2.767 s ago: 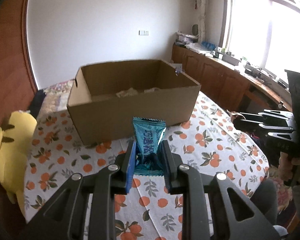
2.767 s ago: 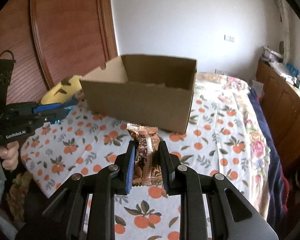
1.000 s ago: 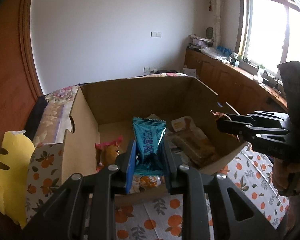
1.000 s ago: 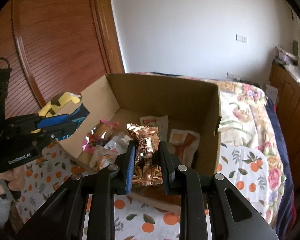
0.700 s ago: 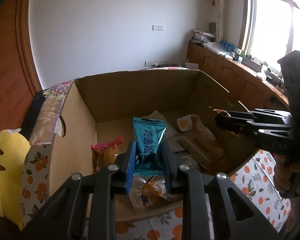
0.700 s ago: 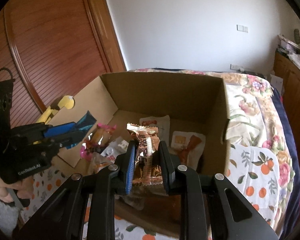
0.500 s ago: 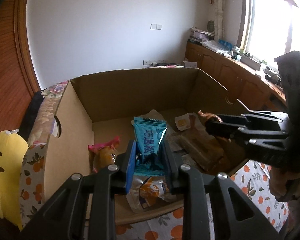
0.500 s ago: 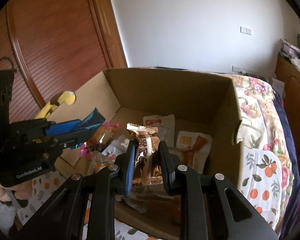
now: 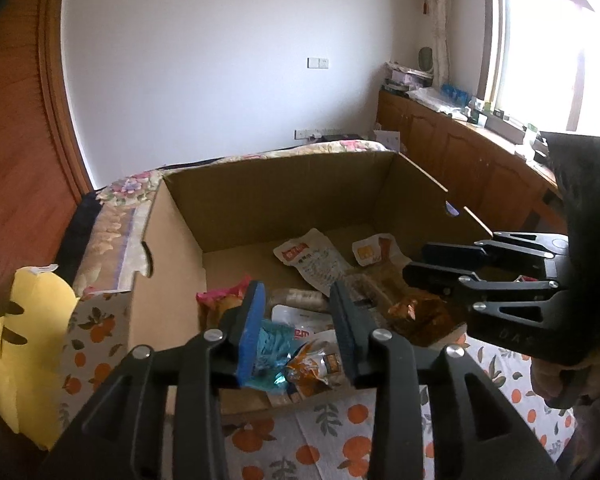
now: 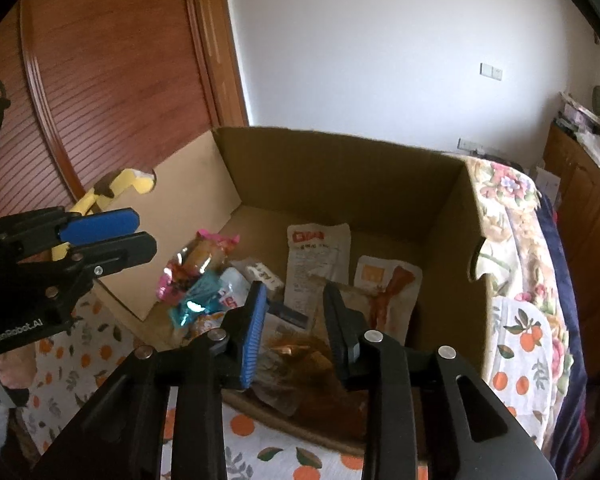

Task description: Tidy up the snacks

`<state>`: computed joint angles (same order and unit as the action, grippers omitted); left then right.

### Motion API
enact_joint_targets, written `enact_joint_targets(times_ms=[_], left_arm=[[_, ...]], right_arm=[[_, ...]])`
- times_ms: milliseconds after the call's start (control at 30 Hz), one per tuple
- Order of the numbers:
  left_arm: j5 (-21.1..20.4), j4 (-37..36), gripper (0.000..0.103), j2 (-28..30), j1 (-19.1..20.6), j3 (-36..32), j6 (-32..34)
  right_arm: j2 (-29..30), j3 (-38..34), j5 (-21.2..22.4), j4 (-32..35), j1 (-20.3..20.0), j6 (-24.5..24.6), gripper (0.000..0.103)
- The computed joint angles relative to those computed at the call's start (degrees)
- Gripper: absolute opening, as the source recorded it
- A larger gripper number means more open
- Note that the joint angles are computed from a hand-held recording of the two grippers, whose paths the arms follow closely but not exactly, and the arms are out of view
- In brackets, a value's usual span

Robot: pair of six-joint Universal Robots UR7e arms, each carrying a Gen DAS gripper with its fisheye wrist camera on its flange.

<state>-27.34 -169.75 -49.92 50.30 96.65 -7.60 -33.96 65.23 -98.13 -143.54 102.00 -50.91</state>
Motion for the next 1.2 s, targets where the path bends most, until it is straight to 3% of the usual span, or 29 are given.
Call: enact_joint_targets(times_ms=[467,800,933,1033,1200], left_arm=[[7.5,-1.0,0.04,-5.6,-8.7,8.0,-3.2],[12.6,1.8,0.046,-8.7,-15.9,13.9,-9.1],[14.4,6.4,0.048,-9.7,-18.5,15.7,-14.0],[15.4,11.6,0.053,-10.4,-20.0,16.5,-19.0],[16.0,15.4,0.066,-11.4,-22.1,18.6,-24.8]], right_arm=[[-11.8,14.1,3.3,-7.9,1.2,1.7,0.035],[-21.6,25.7,5.1,-15.2,1.5,2.5,0.066],[-24.8,29.6,5.5,-18.1,1.3,2.5,0.082],[-26.7,31.8,5.8,-19.4,1.1,2.8,0.088],[-29.5,35.4,6.4,-22.1,0.4,3.0,0.089]])
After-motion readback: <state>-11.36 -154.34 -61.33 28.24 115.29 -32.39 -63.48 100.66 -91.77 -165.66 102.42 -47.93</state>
